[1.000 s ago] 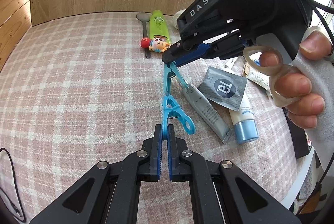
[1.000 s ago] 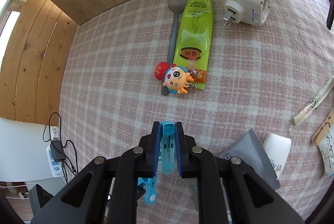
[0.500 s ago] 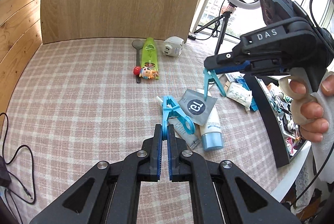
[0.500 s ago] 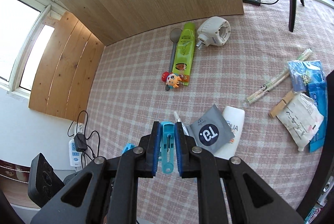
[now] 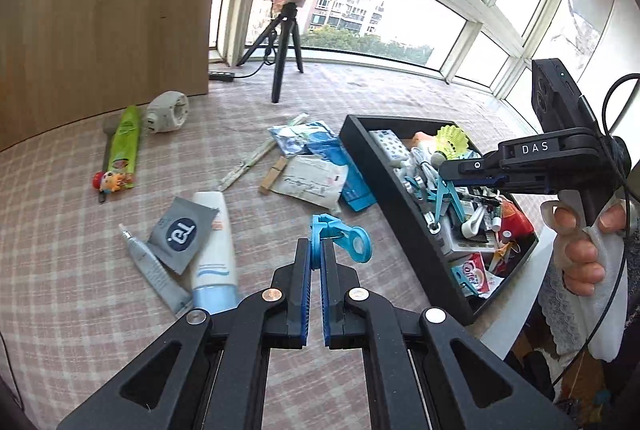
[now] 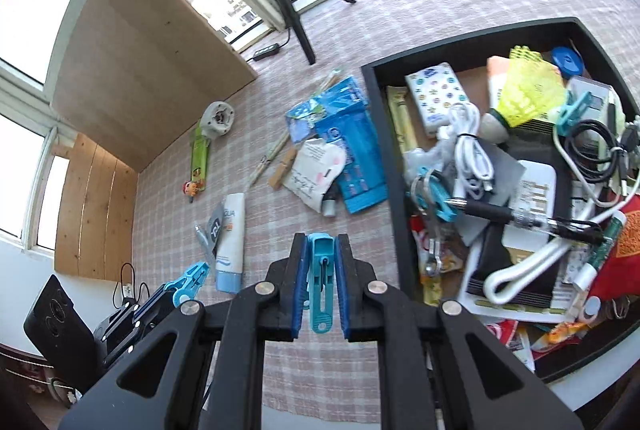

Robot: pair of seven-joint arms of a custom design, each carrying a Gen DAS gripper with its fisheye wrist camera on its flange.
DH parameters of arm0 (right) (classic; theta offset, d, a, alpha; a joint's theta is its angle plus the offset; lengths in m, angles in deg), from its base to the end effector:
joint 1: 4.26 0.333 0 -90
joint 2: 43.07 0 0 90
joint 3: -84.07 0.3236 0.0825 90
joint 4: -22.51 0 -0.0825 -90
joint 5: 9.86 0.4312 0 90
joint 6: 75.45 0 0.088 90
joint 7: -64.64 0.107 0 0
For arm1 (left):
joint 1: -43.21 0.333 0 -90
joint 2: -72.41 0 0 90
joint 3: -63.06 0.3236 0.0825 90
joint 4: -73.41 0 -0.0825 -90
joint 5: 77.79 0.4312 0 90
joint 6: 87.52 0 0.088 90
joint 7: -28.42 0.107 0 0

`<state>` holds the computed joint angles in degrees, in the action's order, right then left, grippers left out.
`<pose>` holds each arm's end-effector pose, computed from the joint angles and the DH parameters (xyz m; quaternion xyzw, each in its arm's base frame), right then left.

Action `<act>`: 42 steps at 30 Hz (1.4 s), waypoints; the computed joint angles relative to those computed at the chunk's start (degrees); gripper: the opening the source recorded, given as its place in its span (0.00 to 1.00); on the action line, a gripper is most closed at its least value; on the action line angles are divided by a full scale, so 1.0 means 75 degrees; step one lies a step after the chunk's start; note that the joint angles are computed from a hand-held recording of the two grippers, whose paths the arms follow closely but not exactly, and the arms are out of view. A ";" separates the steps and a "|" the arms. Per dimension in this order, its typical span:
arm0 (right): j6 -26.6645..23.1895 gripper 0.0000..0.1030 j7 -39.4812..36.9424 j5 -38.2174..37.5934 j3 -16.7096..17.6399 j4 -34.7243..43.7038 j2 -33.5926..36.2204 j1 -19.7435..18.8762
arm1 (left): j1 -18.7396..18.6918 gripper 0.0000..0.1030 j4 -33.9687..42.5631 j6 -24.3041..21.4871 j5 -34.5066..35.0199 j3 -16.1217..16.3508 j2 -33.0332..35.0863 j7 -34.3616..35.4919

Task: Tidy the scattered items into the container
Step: 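Open both tools to drop the blue clothespins into the tray, then grasp the white AQUA tube with right tool while left grasps grey sachet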

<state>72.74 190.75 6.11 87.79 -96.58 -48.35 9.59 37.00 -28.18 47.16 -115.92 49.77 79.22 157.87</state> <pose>0.5856 0.1811 0.5249 -0.4793 0.8211 0.0056 0.3101 0.6422 -0.2298 0.5349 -0.4129 0.8360 -0.3612 0.0084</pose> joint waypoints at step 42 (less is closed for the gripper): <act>-0.0355 0.37 -0.0250 -0.0420 0.0286 0.0366 0.0375 0.0165 | 0.0154 0.39 0.0565 0.0101 0.1739 0.0113 0.0640 -0.0521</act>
<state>70.07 188.87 2.96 89.93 -93.83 -45.54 10.83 38.16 -23.94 47.92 -102.88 50.62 84.02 153.96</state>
